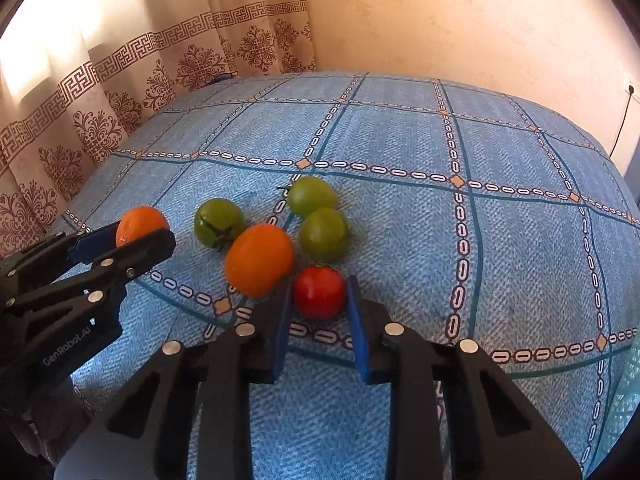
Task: Organize fruits
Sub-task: 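Close the left tool around the large orange while the right tool reaches a red tomato, then close the right tool around the red tomato while the left holds the orange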
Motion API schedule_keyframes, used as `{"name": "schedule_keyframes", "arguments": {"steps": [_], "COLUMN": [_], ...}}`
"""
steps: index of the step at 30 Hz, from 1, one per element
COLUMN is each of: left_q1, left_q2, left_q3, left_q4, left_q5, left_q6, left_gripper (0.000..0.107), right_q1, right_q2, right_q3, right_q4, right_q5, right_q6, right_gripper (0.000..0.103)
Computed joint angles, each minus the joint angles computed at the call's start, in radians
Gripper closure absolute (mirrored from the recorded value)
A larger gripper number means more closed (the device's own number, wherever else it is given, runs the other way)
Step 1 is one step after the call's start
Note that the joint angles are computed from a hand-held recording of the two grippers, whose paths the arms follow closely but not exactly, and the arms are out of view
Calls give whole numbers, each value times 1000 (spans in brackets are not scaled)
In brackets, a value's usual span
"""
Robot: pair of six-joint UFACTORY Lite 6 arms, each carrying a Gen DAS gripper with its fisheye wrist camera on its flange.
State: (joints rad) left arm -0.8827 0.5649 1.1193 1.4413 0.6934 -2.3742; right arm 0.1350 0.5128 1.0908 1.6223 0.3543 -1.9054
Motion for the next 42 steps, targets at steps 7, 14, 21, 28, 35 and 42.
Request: {"name": "schedule_keyframes", "arguments": {"steps": [7,14,21,28,35,42], "left_q1": [-7,-26,-44,-61,-88,-137], "left_q2": [-1,-9,-35,-40,-40,-26], "left_q3": [1,-3,-17,-8,17,67], "left_q4": [-1,2,19,20,-6,-48], "left_q5": [6,17,26,36,53,83], "left_q6": [-2,-10,-29,-21,2,34], "left_gripper": [68,68,68,68,68,68], "right_q1": [-25,-69,-122,-173,-218,-262], "right_q2": [-37,-98,-179,-270,-340,-406], "right_q3": [-38,-94,-163,-230,-273,-318], "right_q4": [-18,4,-1,-13,-26,-11], "right_q5": [26,52,87,123,134,125], "right_q6": [28,13,15,29,44,18], "right_gripper": [76,76,76,76,76,76]}}
